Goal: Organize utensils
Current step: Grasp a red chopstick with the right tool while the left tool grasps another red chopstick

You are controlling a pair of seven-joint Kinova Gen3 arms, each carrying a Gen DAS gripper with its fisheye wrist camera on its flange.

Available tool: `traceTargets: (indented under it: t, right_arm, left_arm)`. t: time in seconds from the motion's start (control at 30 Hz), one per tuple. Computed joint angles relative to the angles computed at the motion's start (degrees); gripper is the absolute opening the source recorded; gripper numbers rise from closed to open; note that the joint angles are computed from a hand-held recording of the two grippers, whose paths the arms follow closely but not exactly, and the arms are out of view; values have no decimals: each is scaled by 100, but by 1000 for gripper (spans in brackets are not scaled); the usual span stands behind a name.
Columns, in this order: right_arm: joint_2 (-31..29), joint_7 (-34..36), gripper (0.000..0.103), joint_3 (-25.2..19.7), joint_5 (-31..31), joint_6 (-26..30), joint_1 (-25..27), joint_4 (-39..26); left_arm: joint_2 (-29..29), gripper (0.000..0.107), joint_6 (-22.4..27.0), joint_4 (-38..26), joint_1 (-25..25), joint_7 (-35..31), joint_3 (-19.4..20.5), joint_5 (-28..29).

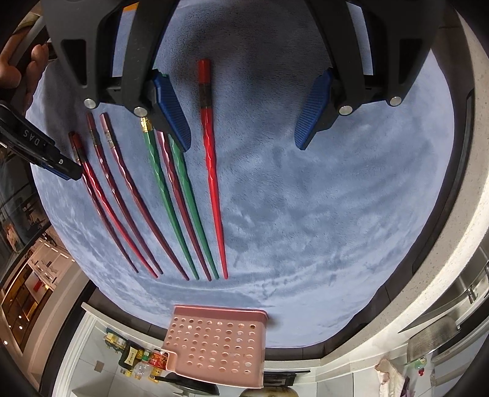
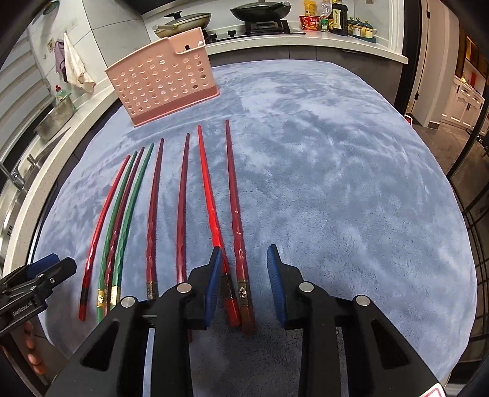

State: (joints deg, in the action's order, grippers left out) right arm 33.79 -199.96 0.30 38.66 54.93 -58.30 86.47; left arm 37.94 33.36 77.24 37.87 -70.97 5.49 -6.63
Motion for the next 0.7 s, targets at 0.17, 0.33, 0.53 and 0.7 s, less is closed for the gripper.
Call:
traceTargets:
  t: [0.17,0.33,0.53,0.7]
  right_arm:
    - [9,-38,22,-3,-33,-67,11,66]
    - [-19,-132,20,6,-16,-159,2,175]
    - [30,-114,18,0,-17,-103,-35,142]
    - [-10,-203,13,-14,14,-86,-99,232]
  left_arm:
    - [23,67,44,-9,-27,2,20,46]
    - [13,67,31,25,-42,-31,48,69]
    - [7,67,57,85,-41,-90,89,106]
    - [-1,67,97,141,-7,-119,87,104]
